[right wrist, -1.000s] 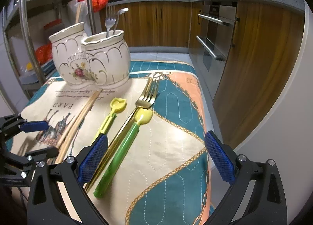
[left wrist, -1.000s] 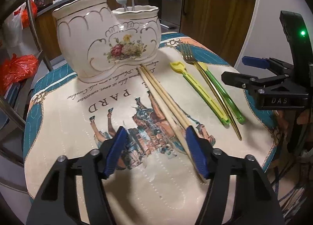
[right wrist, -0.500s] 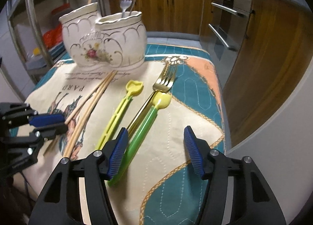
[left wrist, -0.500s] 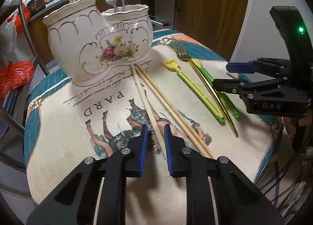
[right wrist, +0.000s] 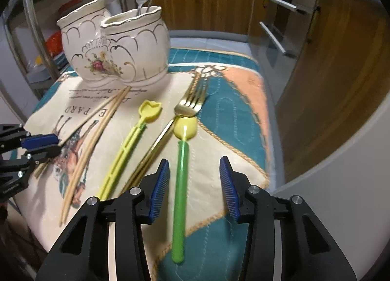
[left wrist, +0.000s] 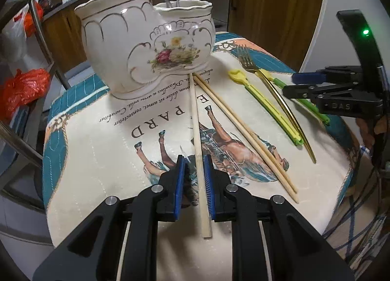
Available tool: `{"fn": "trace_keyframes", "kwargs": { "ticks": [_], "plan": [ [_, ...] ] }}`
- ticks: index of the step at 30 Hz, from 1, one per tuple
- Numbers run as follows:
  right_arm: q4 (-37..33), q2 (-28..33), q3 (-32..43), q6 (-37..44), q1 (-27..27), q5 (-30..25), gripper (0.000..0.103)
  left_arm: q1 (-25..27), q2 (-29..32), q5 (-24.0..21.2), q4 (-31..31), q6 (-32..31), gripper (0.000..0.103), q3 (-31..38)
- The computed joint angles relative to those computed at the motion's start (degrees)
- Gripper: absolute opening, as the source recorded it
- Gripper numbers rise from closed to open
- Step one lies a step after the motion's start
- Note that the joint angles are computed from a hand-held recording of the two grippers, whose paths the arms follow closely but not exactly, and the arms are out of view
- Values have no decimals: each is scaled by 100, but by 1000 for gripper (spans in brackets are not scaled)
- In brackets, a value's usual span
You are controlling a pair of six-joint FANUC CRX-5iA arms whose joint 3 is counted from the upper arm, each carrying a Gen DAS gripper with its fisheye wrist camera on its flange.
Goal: Organize utensils
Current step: 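Grasp a wooden chopstick with the left tool while the right tool grasps the green-handled spoon, then lift the chopstick with the left tool while the right tool lifts the green spoon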
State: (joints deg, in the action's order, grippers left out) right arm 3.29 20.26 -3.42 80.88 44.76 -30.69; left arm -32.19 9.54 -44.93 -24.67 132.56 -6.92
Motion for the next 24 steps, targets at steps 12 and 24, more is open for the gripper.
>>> {"fn": "trace_keyframes", "kwargs": {
  "ticks": [12,24],
  "plan": [
    [-311,110,185,147,-101,108,10,249,-76,437,235,-62,6,-218],
    [-510,-551,-456,360,-115,921,10,413,-490,482,473,-563,5,-527]
  ]
}}
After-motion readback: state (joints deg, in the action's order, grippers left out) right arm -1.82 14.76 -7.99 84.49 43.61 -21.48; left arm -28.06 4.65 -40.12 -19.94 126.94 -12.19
